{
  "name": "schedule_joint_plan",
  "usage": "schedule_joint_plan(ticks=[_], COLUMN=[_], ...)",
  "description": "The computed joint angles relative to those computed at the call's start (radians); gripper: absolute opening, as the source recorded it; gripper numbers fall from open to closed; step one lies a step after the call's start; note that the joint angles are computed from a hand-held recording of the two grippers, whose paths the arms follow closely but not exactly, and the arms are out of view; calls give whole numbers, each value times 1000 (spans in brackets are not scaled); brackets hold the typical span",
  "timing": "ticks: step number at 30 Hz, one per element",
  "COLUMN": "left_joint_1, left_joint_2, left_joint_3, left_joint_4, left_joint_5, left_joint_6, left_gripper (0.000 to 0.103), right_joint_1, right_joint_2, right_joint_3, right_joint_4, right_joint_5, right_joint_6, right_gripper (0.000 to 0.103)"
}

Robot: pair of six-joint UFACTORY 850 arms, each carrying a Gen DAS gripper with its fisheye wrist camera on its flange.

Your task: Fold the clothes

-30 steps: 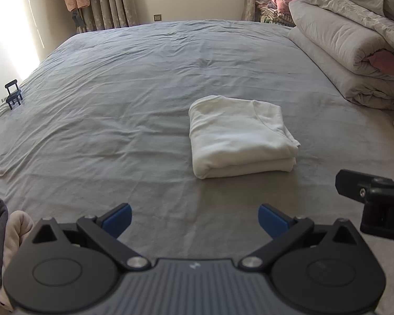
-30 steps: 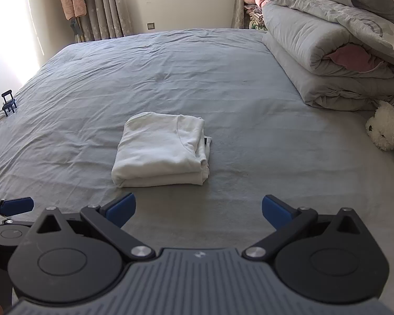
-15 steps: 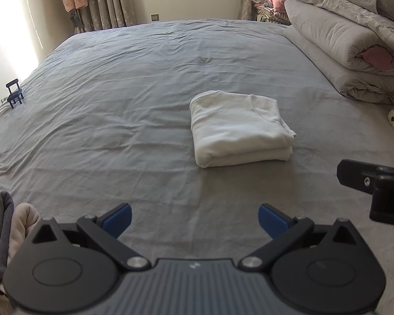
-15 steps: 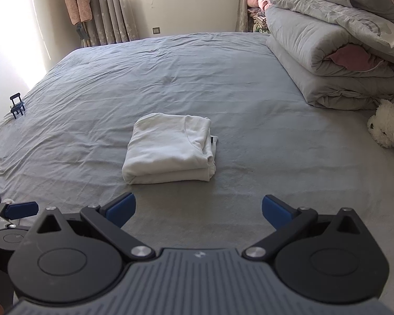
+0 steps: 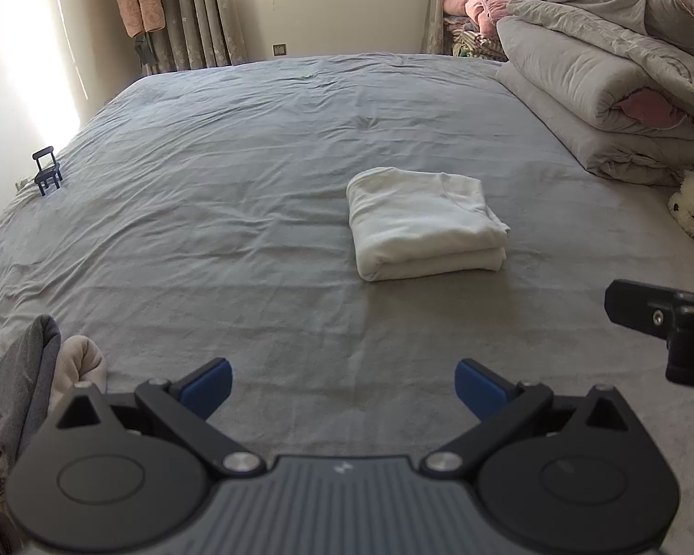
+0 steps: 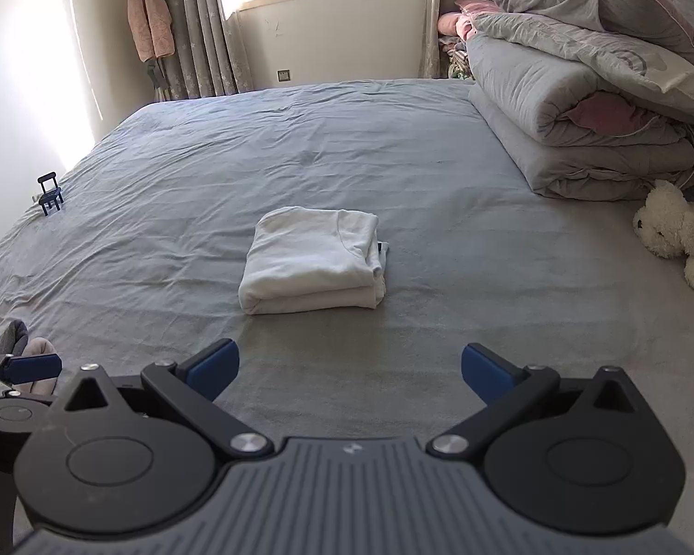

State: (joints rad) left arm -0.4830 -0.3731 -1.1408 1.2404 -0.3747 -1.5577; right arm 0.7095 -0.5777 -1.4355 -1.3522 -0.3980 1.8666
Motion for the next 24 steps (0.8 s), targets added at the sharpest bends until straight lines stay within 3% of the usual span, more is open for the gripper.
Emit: schedule_joint_plan(ticks=[5, 16, 24], left_joint_1=[-24, -88, -142], left_joint_2=[66, 176, 214], left_joint_3=[77, 211, 312], left_joint_4=[124, 246, 421], left_joint_5=[-2, -50, -109], left_joint_6=[-141, -289, -466], left_gripper=[103, 103, 103], right_joint_1=[21, 103, 151], right_joint_2=[44, 134, 161], right_joint_3=[62, 202, 284], right_joint_4=[-82, -216, -325], right_joint_5=[-7, -128, -189], right_joint_6=[134, 303, 420], right_gripper=[103, 103, 103])
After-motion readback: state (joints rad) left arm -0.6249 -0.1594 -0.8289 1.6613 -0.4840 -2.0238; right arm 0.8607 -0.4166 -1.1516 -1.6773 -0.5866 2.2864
